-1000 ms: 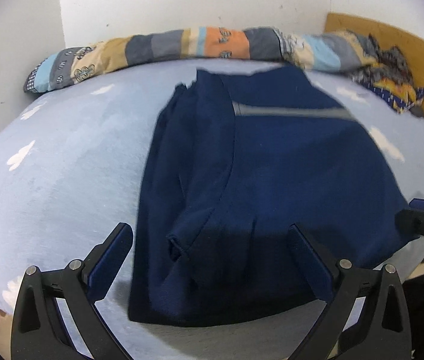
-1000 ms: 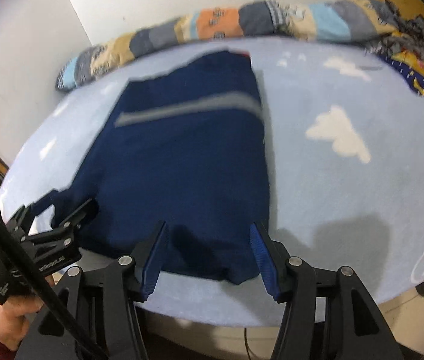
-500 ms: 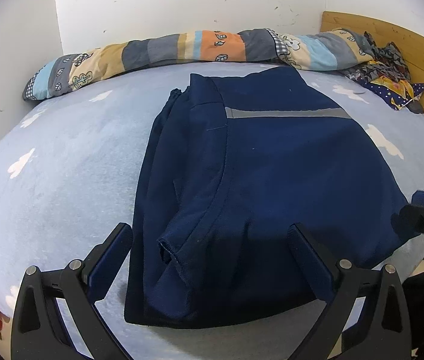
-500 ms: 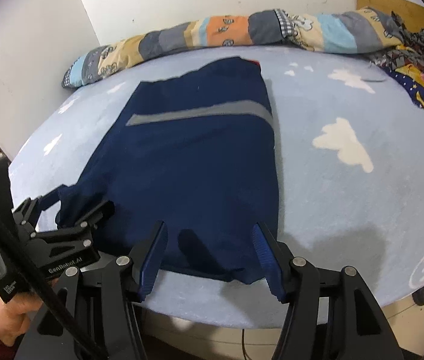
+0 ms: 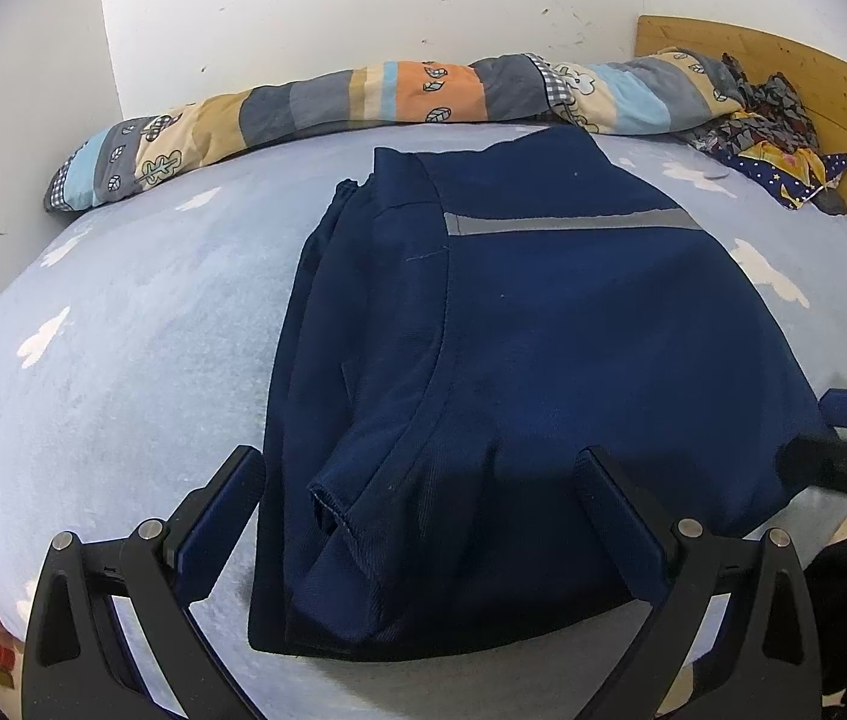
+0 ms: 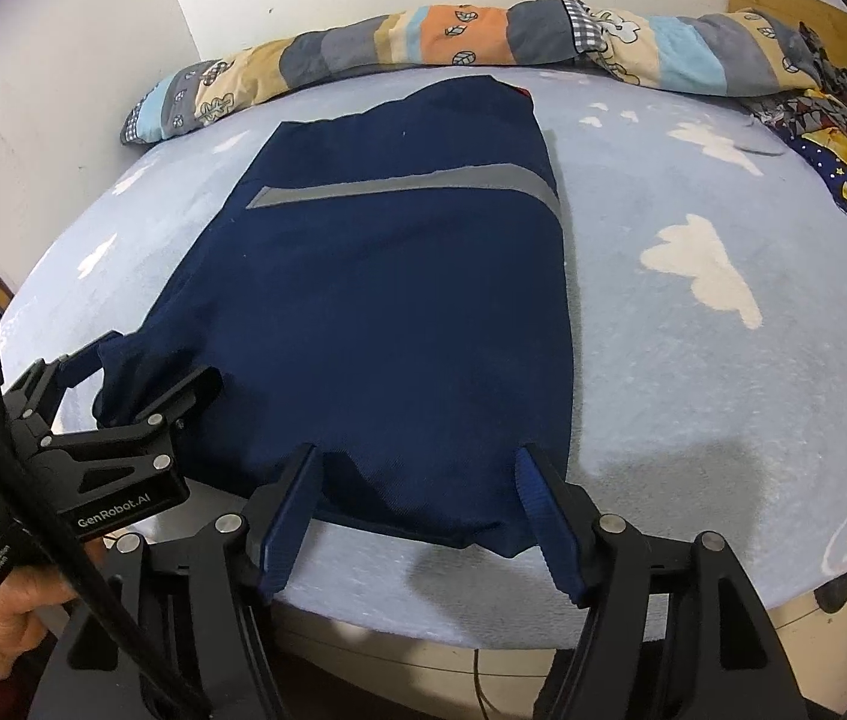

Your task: Fold large clothes

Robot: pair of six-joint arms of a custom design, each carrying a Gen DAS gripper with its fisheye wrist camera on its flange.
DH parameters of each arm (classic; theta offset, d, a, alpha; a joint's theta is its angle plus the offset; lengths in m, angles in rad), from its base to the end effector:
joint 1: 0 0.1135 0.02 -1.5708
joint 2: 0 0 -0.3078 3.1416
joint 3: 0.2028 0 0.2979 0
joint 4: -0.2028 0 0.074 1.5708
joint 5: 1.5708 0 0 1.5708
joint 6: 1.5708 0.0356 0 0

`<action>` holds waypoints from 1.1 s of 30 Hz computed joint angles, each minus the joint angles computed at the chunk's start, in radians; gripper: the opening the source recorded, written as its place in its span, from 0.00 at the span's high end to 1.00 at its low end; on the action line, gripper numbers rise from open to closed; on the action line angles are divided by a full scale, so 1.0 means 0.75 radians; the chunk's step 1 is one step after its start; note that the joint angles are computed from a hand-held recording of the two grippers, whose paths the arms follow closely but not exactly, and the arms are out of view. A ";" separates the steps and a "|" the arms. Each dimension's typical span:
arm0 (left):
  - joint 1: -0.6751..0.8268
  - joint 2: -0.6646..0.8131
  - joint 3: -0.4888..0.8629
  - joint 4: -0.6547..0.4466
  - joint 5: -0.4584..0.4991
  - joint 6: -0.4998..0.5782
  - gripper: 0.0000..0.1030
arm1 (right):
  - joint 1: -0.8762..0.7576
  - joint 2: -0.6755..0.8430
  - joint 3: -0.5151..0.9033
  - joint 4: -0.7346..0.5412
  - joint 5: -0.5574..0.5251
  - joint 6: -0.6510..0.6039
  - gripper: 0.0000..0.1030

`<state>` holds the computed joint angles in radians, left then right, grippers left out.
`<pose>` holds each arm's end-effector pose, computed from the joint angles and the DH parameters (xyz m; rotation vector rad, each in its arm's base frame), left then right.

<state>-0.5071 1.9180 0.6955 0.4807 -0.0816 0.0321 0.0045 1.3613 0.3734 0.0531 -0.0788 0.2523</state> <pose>0.3174 -0.1730 0.0752 0.5762 2.2412 -0.1477 0.2317 0.0038 0.1159 0.2782 2.4979 0.2042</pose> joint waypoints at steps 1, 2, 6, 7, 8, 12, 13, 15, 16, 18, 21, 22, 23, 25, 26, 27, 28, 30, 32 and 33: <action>0.002 -0.005 0.000 0.000 0.001 0.004 0.01 | -0.013 -0.022 -0.010 0.008 -0.018 0.012 0.30; 0.003 -0.009 -0.001 -0.001 0.001 0.009 0.01 | -0.037 -0.062 -0.024 0.018 -0.042 0.020 0.30; 0.022 -0.027 0.043 -0.050 0.027 0.017 0.01 | -0.092 -0.093 0.028 -0.037 -0.036 -0.010 0.30; 0.034 -0.037 0.076 -0.089 0.041 0.029 0.01 | -0.114 -0.089 0.049 -0.053 -0.053 -0.021 0.30; 0.046 -0.044 0.098 -0.109 0.050 0.031 0.01 | -0.157 -0.073 0.092 -0.079 -0.096 -0.042 0.33; 0.103 -0.014 0.262 -0.261 0.125 0.001 0.01 | -0.241 0.074 0.277 -0.157 -0.119 -0.124 0.53; 0.110 0.018 0.314 -0.295 0.136 -0.004 0.01 | -0.251 0.116 0.316 -0.165 -0.119 -0.133 0.53; 0.111 0.083 0.398 -0.347 0.129 -0.014 0.01 | -0.275 0.254 0.438 -0.180 -0.148 -0.138 0.54; 0.113 0.126 0.451 -0.384 0.141 -0.021 0.01 | -0.277 0.299 0.475 -0.179 -0.153 -0.138 0.54; 0.112 0.198 0.531 -0.448 0.137 -0.042 0.01 | -0.263 0.430 0.589 -0.183 -0.129 -0.127 0.55; 0.112 0.255 0.568 -0.458 0.115 -0.079 0.01 | -0.225 0.582 0.721 -0.190 -0.073 -0.142 0.55; 0.108 0.262 0.562 -0.437 0.098 -0.075 0.00 | -0.210 0.619 0.750 -0.197 -0.028 -0.146 0.55; 0.106 0.267 0.555 -0.419 0.090 -0.075 0.00 | -0.202 0.663 0.786 -0.222 -0.006 -0.148 0.53; 0.110 0.285 0.552 -0.391 0.103 -0.070 0.00 | -0.204 0.736 0.830 -0.235 0.004 -0.148 0.45; 0.114 0.292 0.553 -0.386 0.112 -0.078 0.00 | -0.207 0.764 0.848 -0.244 0.001 -0.152 0.39; 0.118 0.295 0.553 -0.387 0.123 -0.089 0.00 | -0.212 0.791 0.869 -0.254 -0.008 -0.168 0.36; 0.123 0.292 0.550 -0.388 0.138 -0.102 0.00 | -0.232 0.805 0.881 -0.268 -0.047 -0.164 0.33; 0.118 0.257 0.498 -0.335 0.121 -0.099 0.00 | -0.290 0.810 0.888 -0.294 -0.169 -0.116 0.32; 0.112 0.210 0.439 -0.292 0.104 -0.087 0.00 | -0.331 0.737 0.813 -0.237 -0.241 -0.067 0.41; 0.110 0.177 0.404 -0.276 0.096 -0.086 0.00 | -0.339 0.669 0.756 -0.211 -0.243 -0.062 0.42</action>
<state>-0.4248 2.0509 0.9986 0.2738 -0.0095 -0.0320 -0.2501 1.8633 0.9408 -0.1055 -0.2611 0.2056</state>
